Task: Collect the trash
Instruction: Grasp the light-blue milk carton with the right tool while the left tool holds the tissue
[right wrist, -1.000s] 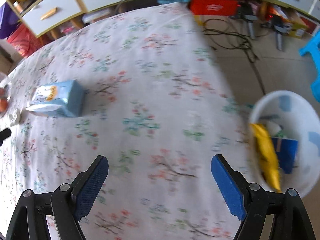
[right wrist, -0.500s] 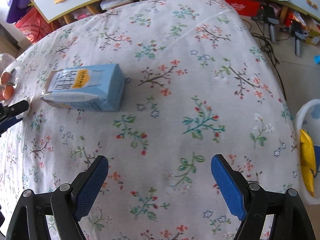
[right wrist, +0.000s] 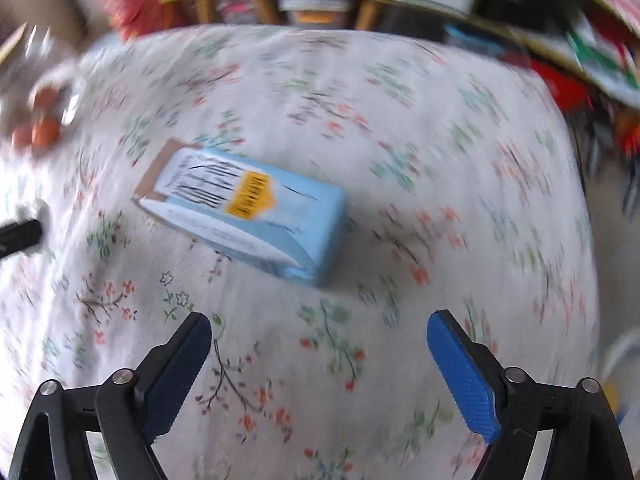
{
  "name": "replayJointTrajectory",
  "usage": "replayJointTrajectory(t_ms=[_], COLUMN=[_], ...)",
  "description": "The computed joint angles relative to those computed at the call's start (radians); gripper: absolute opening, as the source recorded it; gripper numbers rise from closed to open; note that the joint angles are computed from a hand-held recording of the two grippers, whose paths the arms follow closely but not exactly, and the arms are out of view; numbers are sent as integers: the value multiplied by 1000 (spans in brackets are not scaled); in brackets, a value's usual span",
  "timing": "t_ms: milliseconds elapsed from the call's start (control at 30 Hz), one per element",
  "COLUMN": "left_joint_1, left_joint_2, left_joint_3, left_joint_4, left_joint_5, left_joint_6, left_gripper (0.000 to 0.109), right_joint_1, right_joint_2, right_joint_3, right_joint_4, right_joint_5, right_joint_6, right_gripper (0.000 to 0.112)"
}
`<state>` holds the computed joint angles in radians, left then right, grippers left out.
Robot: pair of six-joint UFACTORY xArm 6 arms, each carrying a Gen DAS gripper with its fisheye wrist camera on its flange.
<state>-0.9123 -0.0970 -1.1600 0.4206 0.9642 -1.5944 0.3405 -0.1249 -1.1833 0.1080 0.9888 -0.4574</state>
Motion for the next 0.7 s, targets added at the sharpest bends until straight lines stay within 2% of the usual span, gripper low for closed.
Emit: replayJointTrajectory(t_ms=[267, 400, 533, 600, 700], left_joint_1=[-39, -57, -81, -86, -93], left_joint_2=[-85, -107, -123, -129, -129], left_joint_3=[80, 86, 81, 80, 73], left_joint_4=[2, 12, 31, 35, 38], left_joint_5=[-6, 1, 26, 29, 40], left_joint_6=[-51, -52, -56, -56, -58], left_gripper=[24, 24, 24, 24, 24], right_joint_1=[117, 132, 128, 126, 128], right_joint_2=[112, 175, 196, 185, 148], right_joint_3=[-66, -131, -152, -139, -97], right_joint_4=[-193, -199, -199, -207, -269], right_joint_5=[-50, -13, -14, -31, -58], right_joint_6=[-7, 1, 19, 33, 64], right_gripper=[92, 92, 91, 84, 65])
